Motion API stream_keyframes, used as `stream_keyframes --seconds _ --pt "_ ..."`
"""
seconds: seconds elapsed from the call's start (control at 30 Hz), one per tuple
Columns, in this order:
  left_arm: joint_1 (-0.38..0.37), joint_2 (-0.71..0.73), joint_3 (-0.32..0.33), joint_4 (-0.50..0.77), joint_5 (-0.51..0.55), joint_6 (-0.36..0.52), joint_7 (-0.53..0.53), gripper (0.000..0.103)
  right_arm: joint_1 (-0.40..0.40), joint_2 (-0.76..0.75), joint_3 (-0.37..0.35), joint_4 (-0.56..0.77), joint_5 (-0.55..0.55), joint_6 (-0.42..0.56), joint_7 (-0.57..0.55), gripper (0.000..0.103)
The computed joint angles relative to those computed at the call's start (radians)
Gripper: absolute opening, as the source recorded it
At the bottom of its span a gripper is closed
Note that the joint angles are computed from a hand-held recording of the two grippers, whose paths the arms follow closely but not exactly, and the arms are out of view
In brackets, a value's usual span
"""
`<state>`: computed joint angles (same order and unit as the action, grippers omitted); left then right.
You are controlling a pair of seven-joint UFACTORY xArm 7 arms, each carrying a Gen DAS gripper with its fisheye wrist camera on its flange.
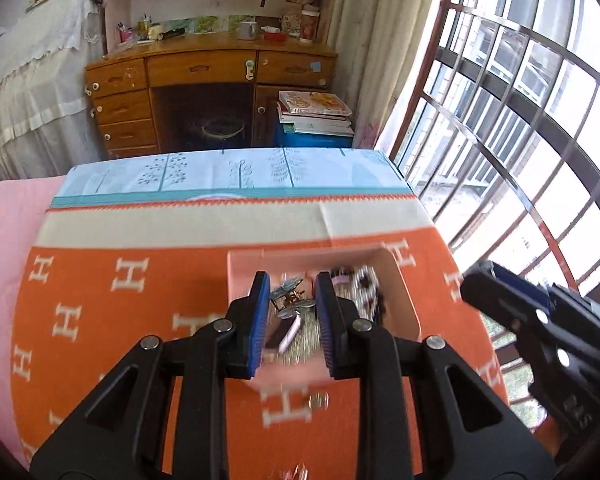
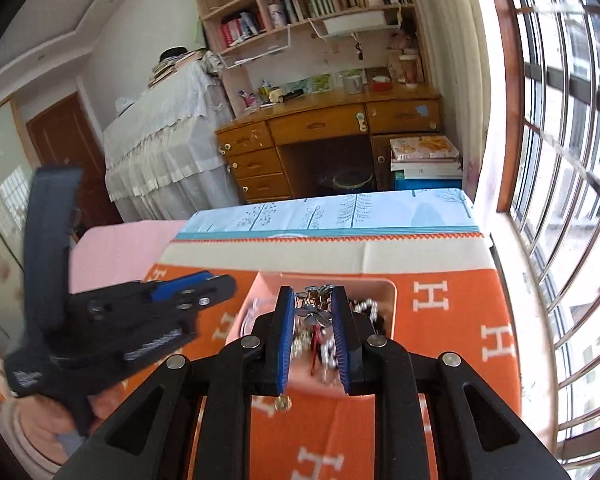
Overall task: Organize jewelry
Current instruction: 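Carry both silver brooches into the pink tray and open both tools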
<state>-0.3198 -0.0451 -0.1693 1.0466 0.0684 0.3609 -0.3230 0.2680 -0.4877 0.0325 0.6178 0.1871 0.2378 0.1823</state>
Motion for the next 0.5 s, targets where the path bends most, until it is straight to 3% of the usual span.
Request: stream_keyframes --seconds 0.2,0.4,0.5 --pt "-0.014 0.192 0.014 0.179 0.063 0.063 -0.027 0.02 -0.023 0.171 -0.014 0.125 0.008 0.064 -0.016 0.018" --pt "-0.038 0.244 0.032 0.183 0.089 0.085 -0.002 0.021 -0.02 0.298 -0.018 0.157 0.096 0.09 -0.09 0.019" --pt "-0.048 0.221 0.042 0.145 0.115 0.076 -0.007 0.037 -0.035 0.33 -0.004 0.151 0.12 0.095 -0.102 0.023"
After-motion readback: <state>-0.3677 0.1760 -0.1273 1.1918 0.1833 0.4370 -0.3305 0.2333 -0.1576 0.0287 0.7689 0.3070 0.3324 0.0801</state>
